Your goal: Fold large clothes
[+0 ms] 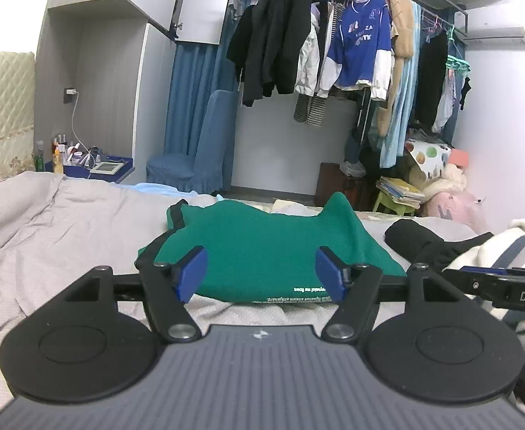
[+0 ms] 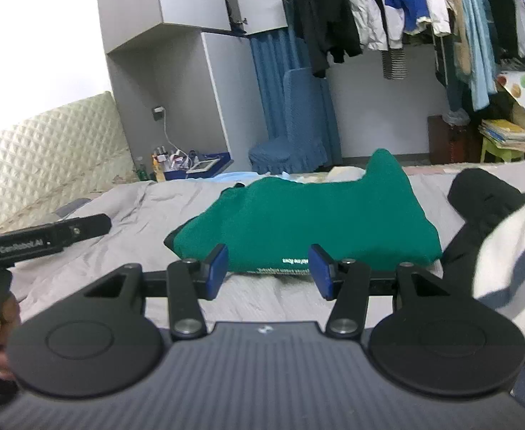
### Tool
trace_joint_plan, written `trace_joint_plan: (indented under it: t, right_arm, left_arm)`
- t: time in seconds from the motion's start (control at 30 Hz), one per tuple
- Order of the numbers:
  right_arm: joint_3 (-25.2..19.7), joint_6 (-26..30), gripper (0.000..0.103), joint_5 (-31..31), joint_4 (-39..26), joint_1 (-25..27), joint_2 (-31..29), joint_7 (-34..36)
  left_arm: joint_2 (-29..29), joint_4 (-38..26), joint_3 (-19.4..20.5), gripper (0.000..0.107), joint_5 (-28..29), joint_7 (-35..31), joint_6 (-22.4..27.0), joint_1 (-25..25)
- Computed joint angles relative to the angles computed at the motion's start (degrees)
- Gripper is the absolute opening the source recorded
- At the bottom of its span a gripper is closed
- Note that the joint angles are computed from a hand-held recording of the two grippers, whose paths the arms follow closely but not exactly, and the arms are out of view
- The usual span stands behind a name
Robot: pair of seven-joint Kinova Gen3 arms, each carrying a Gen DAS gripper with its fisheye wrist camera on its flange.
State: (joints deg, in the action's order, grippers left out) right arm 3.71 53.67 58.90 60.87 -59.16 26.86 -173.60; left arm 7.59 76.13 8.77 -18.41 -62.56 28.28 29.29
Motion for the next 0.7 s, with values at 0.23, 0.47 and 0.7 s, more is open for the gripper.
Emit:
trace_joint_plan:
  t: [0.23, 0.47, 0.7]
  right_arm:
    - [0.0, 1.4, 0.054, -0.4, 0.1, -0.1, 0.2, -0.8]
    - [-0.1, 3.3, 0.054, -0.7, -1.2, -0.4, 0.6, 0.2]
    - [0.5, 6.1, 0.057, -0.4, -2.9, -1.3, 1.4, 1.1]
  left_arm:
    - [0.3, -0.2, 0.1, 0.079, 0.3, -0.9, -0.4, 0.1]
    - [0.5, -0.5, 0.0, 0.095, 1.1, -1.6, 0.0, 0.2]
    - [0.4, -0.8, 0.1, 0.103, 0.5, -1.8, 0.7, 1.1]
